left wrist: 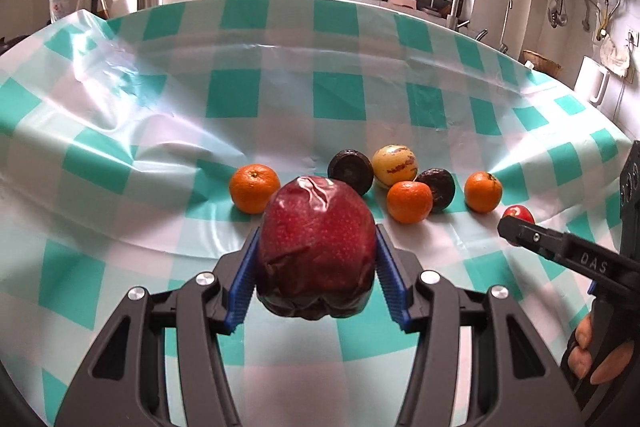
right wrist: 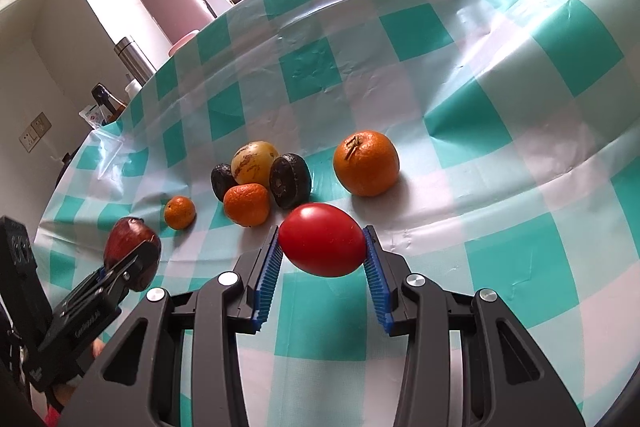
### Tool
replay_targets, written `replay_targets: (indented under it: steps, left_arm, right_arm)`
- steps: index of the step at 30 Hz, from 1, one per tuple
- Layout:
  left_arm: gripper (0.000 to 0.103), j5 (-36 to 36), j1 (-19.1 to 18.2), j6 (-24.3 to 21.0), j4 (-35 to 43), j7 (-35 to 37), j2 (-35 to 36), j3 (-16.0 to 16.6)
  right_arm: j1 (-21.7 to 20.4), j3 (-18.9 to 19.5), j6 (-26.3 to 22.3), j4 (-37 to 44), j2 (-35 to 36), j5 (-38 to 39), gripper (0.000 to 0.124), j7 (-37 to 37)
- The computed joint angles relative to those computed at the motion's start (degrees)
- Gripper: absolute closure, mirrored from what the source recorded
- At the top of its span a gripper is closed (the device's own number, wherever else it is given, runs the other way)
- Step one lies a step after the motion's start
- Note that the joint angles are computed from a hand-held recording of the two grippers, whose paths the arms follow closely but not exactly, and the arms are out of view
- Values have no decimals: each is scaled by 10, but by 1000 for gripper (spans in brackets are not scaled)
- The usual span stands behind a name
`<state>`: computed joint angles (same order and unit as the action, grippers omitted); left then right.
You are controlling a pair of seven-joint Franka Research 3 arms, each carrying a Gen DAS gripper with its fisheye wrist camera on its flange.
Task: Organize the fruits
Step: 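Carry the tomato and wrinkled red fruit into the white box and release both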
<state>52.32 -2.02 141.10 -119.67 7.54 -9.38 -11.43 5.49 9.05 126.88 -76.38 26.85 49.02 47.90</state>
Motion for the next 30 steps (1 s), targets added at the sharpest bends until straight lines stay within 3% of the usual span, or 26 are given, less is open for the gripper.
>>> replay_targets:
  steps: [3,7,11,16,30]
  left_arm:
    - [49,4,-3,-6,-11,-17,-11,-6]
    - [49,14,-10,-25,-27,-30,-34,-20]
    - [49,21,-18,-43,-47,-46,-63,-34]
    - [49,25,-28,-66,-67,-69,-97,-57]
    - [49,47,-77,-112,-45,-64,-91,-102]
  right_arm:
    - [0,0,0,-2,-2,0,83,-4]
    - [-3,-7,2,-63,-51,4,83,17]
    - [-9,-15,6,-183,-149,62,83,-67]
    - [7,-53,9,-292,-245,89,83,-157]
    - [2,-131,-21,-396,-342,122,83,-261]
